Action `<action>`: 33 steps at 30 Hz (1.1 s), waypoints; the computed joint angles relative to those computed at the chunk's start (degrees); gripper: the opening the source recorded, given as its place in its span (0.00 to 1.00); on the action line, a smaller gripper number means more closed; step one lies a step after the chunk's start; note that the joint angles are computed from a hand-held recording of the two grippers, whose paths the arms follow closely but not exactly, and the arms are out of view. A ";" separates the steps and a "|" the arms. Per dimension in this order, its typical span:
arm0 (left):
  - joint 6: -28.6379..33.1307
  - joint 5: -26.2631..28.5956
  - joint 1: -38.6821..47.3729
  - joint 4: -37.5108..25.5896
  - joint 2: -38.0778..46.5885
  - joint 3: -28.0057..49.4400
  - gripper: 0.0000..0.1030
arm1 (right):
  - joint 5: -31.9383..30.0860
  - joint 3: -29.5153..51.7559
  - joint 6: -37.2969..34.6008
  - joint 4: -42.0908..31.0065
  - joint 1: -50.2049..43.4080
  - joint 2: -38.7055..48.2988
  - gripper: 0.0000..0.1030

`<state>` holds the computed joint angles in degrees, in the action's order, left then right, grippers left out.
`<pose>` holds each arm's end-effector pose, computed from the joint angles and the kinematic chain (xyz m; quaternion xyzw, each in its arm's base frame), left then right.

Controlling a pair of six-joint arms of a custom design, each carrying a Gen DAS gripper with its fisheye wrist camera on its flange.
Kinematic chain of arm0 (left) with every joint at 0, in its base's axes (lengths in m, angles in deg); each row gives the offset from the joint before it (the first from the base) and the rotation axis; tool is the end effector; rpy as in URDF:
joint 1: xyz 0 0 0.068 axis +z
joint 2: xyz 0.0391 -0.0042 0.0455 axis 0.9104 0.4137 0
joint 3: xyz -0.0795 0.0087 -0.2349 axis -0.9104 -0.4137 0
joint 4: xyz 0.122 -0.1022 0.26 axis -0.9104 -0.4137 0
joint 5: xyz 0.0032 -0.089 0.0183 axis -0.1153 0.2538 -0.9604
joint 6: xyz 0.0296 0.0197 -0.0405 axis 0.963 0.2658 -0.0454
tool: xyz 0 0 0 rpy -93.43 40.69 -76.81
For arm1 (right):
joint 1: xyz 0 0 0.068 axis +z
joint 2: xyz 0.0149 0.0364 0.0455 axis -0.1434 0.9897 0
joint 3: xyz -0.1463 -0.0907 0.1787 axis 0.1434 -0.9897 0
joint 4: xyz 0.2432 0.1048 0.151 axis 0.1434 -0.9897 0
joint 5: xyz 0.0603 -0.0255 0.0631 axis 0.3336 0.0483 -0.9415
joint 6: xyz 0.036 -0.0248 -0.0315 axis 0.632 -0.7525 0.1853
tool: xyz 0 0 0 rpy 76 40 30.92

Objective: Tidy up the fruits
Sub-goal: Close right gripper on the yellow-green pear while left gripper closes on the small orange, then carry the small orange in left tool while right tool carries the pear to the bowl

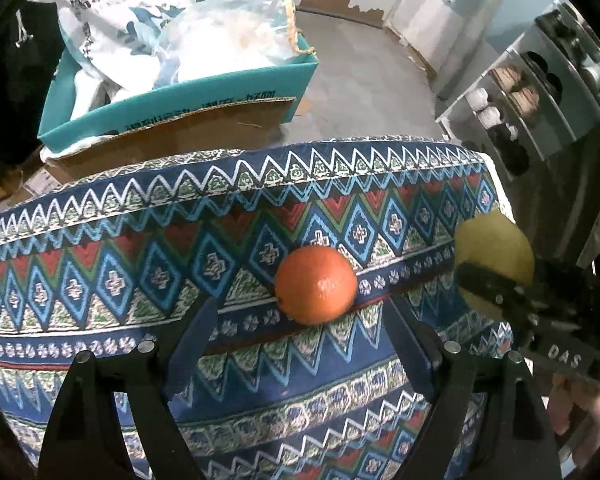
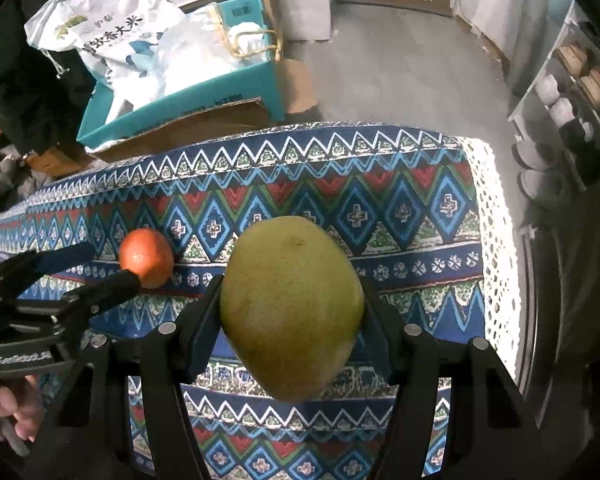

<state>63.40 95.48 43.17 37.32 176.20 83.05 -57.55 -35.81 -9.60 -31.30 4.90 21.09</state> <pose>0.3020 -0.1343 0.0899 0.1946 0.9601 -0.1574 0.1247 0.2369 0.0560 0.1033 0.0820 0.9790 0.0650 0.1750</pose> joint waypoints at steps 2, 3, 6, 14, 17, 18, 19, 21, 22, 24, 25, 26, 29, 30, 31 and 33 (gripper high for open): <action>-0.81 -0.36 -0.47 0.73 1.45 0.80 0.83 | -0.15 0.04 -0.03 0.36 -0.45 0.63 0.61; -1.15 -0.40 -0.59 1.03 2.00 1.10 0.83 | -0.38 0.01 -0.08 0.55 -0.80 0.93 0.61; -2.28 0.02 -0.64 1.90 3.42 1.69 0.83 | -0.38 -0.11 -0.24 0.91 -1.46 1.57 0.61; -2.63 1.28 -1.23 1.74 6.58 3.26 0.71 | -1.15 -0.54 0.38 1.15 -2.53 1.43 0.61; -1.99 1.32 -1.45 0.69 7.87 4.34 0.54 | -0.99 -0.42 0.58 0.94 -1.90 1.35 0.61; -1.72 1.82 -1.34 0.58 7.94 4.39 0.48 | -1.10 -0.28 0.86 0.71 -1.76 1.43 0.61; -1.60 2.20 -1.33 0.56 7.90 4.44 0.48 | -1.10 -0.18 1.00 0.70 -1.62 1.48 0.61; -1.17 1.41 -1.48 0.95 6.97 3.71 0.48 | -0.76 -0.01 1.32 0.62 -1.09 1.49 0.61; -1.11 1.23 -1.56 1.32 6.57 3.40 0.47 | -0.59 -0.02 1.41 0.61 -0.83 1.35 0.61; -0.44 0.37 -1.62 2.13 5.14 2.32 0.47 | -0.26 0.14 1.67 0.45 -0.11 1.17 0.61; 0.24 -0.01 -1.46 2.20 4.32 1.77 0.47 | 0.05 0.23 1.73 0.39 0.32 1.10 0.61; 0.85 -0.29 -1.41 2.15 3.25 1.09 0.47 | 0.33 0.37 1.81 0.34 0.64 1.16 0.61; 2.32 -0.89 -0.67 1.60 -0.08 -0.76 0.47 | 0.98 0.67 2.38 -0.18 1.61 0.56 0.61; 2.80 -0.92 -0.25 1.33 -0.98 -1.14 0.47 | 1.31 0.83 2.58 -0.47 2.03 0.16 0.61; 3.17 -0.90 0.07 1.02 -1.46 -1.19 0.47 | 1.64 0.96 2.90 -0.69 2.57 -0.17 0.61; 4.15 -1.06 0.79 0.20 -3.34 -1.88 0.47 | 2.07 1.21 3.30 -1.35 3.47 -1.17 0.61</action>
